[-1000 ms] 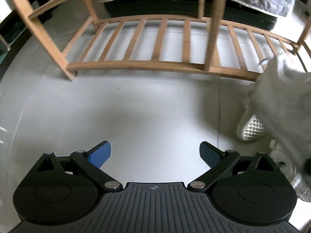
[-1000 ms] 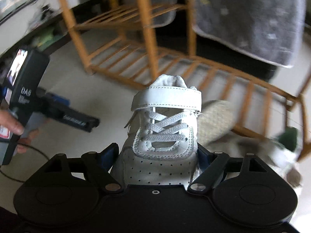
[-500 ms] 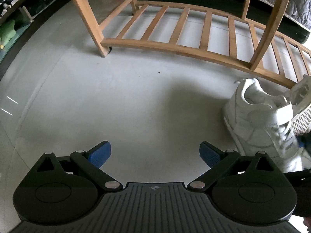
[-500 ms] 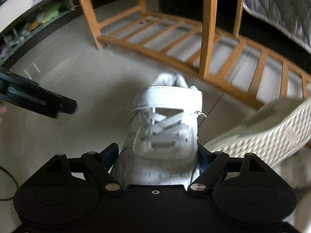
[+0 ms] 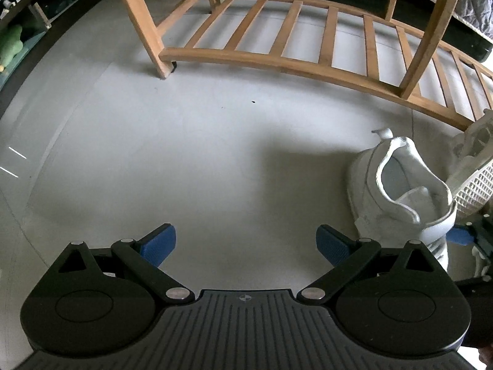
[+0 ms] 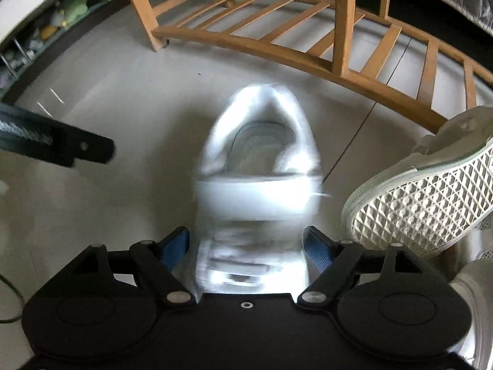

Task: Organize scattered shoes
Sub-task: 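Lift the white velcro sneaker off the pile with the right gripper, then carry the sneaker away from the pile and lower it to the floor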

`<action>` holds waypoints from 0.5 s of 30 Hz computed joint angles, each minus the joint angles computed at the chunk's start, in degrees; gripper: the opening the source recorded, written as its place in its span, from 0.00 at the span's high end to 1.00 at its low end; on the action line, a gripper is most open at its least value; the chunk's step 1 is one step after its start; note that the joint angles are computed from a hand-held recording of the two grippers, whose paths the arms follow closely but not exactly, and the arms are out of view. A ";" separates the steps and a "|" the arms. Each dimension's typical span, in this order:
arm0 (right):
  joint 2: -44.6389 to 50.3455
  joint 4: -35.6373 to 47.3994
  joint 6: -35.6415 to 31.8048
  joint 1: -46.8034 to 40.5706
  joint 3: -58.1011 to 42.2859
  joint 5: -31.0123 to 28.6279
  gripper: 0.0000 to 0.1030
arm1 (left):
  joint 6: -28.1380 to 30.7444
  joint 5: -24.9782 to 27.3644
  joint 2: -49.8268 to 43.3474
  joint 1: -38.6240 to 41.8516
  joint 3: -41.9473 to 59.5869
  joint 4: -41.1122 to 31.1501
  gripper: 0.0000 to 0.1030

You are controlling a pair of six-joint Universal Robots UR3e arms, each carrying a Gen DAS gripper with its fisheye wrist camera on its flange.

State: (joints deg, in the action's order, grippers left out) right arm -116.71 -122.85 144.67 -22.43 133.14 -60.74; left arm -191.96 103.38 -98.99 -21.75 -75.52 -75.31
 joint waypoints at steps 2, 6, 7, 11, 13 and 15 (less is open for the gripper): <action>-2.56 8.39 -4.52 -2.46 -1.98 0.47 0.18 | 0.02 -0.15 -0.03 -0.11 0.14 -0.10 0.04; -7.13 24.04 -13.28 -7.81 -4.21 0.03 0.19 | 0.89 -0.26 1.14 -0.07 -2.47 1.07 0.04; -8.33 26.28 -15.10 -8.69 -3.99 -0.70 0.19 | 1.04 -0.21 1.49 -0.08 -2.91 1.12 0.04; -12.38 29.90 -19.78 -10.17 -1.66 -2.34 0.19 | 0.43 0.65 1.91 -1.18 -2.49 -0.31 0.04; -13.05 33.18 -20.76 -10.95 -2.12 -1.36 0.19 | -0.01 1.00 2.55 -1.34 -2.82 -0.78 0.04; -13.12 35.11 -21.07 -11.25 -2.58 -0.51 0.22 | -0.10 1.04 3.11 -1.31 -3.32 -0.78 0.04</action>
